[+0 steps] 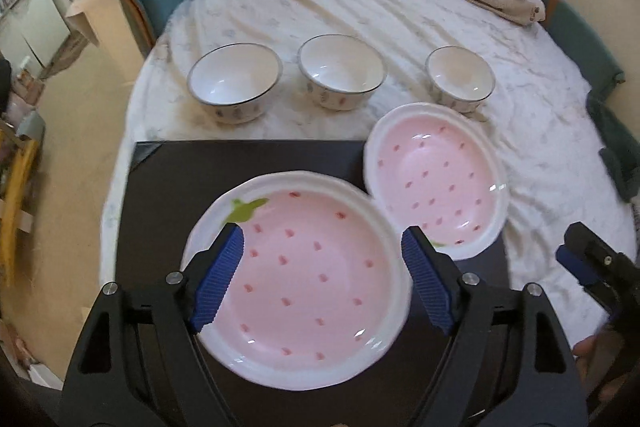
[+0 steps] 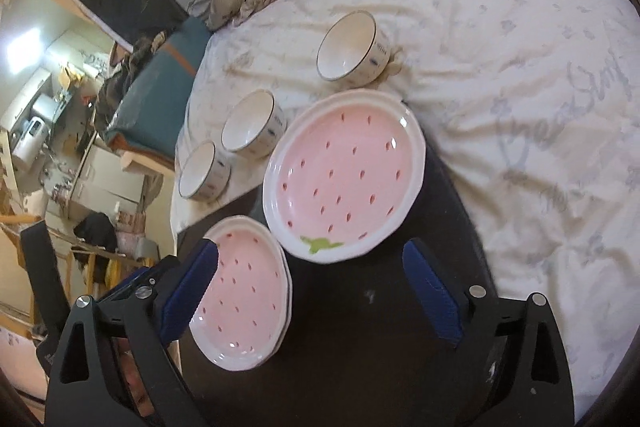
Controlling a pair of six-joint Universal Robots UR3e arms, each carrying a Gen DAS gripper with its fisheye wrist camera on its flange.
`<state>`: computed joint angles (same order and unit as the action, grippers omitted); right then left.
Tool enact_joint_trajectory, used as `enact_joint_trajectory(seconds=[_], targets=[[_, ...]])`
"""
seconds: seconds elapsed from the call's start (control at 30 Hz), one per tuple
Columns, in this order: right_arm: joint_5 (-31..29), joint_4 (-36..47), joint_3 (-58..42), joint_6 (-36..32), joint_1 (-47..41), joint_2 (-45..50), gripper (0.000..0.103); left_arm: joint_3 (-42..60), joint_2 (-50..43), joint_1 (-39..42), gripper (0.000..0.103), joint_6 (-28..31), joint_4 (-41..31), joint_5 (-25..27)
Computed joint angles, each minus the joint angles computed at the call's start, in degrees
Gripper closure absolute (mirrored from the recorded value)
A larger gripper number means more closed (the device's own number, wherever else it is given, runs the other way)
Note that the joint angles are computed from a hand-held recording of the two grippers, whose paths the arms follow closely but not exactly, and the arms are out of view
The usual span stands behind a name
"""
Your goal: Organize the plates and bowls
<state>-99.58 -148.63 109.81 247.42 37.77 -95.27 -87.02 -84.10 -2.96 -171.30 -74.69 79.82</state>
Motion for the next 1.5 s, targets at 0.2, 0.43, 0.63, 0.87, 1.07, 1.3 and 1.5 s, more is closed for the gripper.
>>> enact_joint_trajectory(seconds=[0.2, 0.43, 0.63, 0.87, 1.07, 1.3, 1.5], targets=[[3.51, 0.38, 4.29, -1.42, -6.42, -5.74, 0.007, 7.62, -5.97, -2.74, 0.024, -2.28, 0.3, 0.53], [12.85, 5.3, 9.23, -7.95, -18.73, -11.53, 0.007, 15.66, -14.61, -7.39, 0.024, -3.07, -0.42, 4.22], [18.4, 7.7, 14.4, -9.76, -27.21, -14.33, 0.007, 23.61, -23.9, -10.3, 0.024, -5.29, -2.96, 5.27], [28.43, 1.6, 23.36, -7.68, -35.21, -15.9, 0.007, 34.99, -35.2, -11.81, 0.024, -8.06, -5.36, 6.08], [31.95, -3.33, 22.34, -8.74, -34.52, -8.6, 0.024, 51.13, -47.45, -11.2, 0.035, -9.0, -16.77, 3.03], [35.7, -7.71, 19.19, -10.97, -31.9, 2.05, 0.068, 57.77, -53.64, -10.37, 0.065, -8.14, -23.04, 1.74], [34.18, -6.4, 18.69, -11.78, -31.17, 2.97, 0.094, 58.21, -54.73, -11.04, 0.082, -7.28, -24.51, 0.89]])
